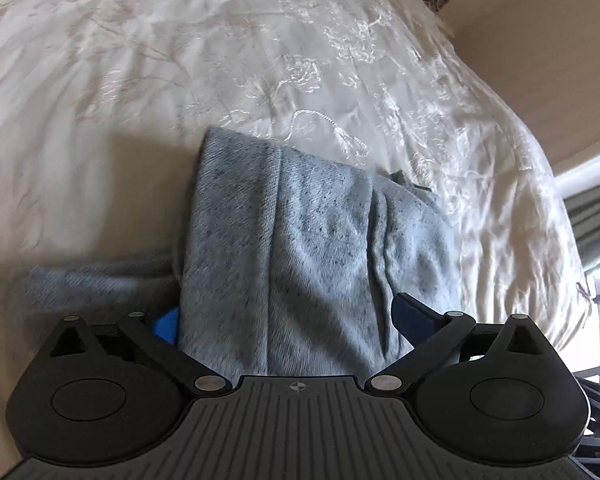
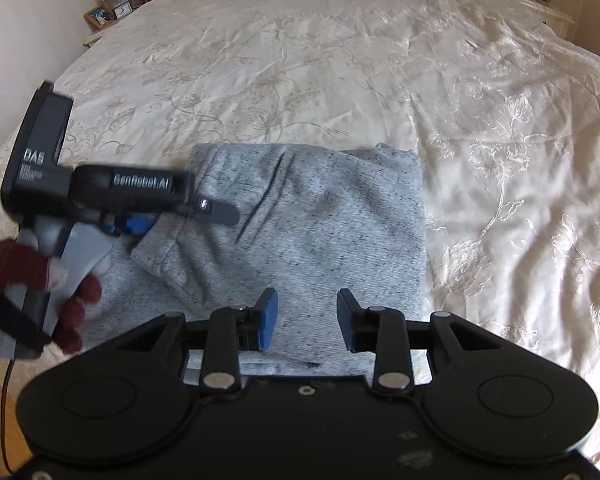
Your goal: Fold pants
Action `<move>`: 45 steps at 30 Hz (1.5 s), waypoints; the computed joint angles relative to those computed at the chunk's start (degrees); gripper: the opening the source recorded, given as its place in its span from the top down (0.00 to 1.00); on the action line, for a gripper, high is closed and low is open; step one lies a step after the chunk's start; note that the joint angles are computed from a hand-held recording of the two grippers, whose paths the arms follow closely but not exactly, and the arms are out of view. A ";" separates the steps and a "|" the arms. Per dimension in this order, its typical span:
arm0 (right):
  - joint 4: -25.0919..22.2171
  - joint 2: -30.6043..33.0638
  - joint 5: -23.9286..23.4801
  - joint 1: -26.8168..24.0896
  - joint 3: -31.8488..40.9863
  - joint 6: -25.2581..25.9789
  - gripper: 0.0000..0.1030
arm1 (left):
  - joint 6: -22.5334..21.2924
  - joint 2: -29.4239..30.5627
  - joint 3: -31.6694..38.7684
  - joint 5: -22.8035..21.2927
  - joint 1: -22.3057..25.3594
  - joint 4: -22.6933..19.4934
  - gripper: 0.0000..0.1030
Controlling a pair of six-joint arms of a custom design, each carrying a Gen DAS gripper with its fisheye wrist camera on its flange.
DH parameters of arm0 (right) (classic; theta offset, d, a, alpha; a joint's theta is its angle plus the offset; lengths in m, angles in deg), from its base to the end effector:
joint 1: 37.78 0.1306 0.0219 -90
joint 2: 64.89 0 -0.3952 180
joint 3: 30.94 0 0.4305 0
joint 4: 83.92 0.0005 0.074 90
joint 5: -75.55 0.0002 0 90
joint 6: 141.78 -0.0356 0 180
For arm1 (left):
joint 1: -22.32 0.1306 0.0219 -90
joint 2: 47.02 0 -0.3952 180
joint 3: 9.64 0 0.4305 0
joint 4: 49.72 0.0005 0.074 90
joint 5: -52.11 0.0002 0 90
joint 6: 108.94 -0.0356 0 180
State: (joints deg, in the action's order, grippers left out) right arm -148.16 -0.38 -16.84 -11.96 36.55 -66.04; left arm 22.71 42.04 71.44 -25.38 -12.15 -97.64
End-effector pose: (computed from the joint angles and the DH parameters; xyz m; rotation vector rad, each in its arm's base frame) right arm 0.3005 0.1465 0.4135 -0.2831 2.6549 0.2867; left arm 0.4097 -0.2912 0.3758 -0.0787 2.7077 -0.7455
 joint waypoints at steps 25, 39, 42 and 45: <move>-0.90 -1.61 -5.58 -12.66 -2.71 1.64 0.66 | 23.56 -8.70 6.68 -17.09 -7.88 -17.42 0.86; -2.79 -1.28 -6.30 -9.96 -2.64 3.89 0.66 | 21.99 -12.80 -1.08 -16.66 -5.22 -19.18 0.83; -2.92 -1.08 -6.45 -9.25 -2.76 2.96 0.66 | 24.89 -14.11 -0.15 -20.32 -5.97 -22.59 0.85; -2.34 -0.49 -6.73 -8.41 -2.70 2.26 0.66 | 22.75 -14.29 -2.21 -19.71 -4.09 -24.68 0.85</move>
